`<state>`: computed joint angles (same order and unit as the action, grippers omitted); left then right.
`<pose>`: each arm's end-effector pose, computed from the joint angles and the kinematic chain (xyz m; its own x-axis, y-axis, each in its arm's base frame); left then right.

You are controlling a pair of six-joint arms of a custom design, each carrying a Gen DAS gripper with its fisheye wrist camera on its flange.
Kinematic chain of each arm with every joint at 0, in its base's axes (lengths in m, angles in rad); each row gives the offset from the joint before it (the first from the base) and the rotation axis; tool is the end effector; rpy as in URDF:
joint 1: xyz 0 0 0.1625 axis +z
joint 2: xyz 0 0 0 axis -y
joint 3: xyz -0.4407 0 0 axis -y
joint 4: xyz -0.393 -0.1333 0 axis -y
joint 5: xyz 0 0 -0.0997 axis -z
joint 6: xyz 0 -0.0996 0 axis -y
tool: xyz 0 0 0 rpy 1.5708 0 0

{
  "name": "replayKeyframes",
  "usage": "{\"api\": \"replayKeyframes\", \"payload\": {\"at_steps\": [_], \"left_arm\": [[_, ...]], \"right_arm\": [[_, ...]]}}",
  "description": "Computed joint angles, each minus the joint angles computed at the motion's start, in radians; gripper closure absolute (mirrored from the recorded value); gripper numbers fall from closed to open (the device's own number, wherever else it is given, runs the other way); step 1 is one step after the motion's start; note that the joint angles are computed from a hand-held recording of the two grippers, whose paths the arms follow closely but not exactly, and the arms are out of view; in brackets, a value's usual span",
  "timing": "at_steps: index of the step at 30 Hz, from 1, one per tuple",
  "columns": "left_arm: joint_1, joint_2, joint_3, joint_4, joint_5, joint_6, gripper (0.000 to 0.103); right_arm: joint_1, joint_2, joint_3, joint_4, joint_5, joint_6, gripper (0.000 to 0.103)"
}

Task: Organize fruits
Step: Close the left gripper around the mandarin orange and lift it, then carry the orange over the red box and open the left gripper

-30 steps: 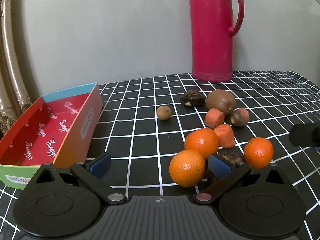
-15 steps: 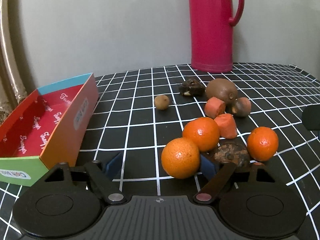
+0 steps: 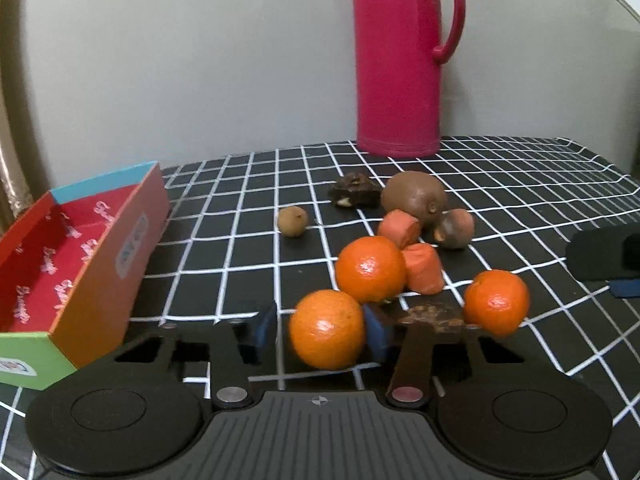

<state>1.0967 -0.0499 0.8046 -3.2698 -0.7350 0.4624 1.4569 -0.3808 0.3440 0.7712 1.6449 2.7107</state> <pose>-0.1987 -0.8411 -0.0431 -0.6601 0.0282 -0.7506 0.6281 0.5688 -0.5310 0.0332 -0.8178 0.2002 -0.9264 -0.1255 0.3551 -0.3420 0.6751 -0.6537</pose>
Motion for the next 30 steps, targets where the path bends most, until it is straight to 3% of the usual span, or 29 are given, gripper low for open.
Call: {"api": "replayKeyframes", "payload": {"at_steps": [10, 18, 23, 30], "left_arm": [[0.001, -0.041, 0.072, -0.039, -0.012, -0.034, 0.065], [-0.006, -0.088, 0.135, -0.231, -0.020, 0.038, 0.065], [0.005, -0.095, 0.086, -0.336, 0.054, 0.107, 0.065], [0.058, -0.125, 0.031, -0.276, 0.190, 0.019, 0.065]], "right_arm": [[0.001, -0.008, 0.020, -0.020, 0.008, -0.003, 0.000], [0.004, -0.015, 0.045, -0.054, 0.009, -0.024, 0.000], [0.011, 0.013, 0.006, -0.039, 0.015, -0.033, 0.000], [0.025, 0.077, -0.090, 0.011, 0.030, -0.057, 0.000]]}}
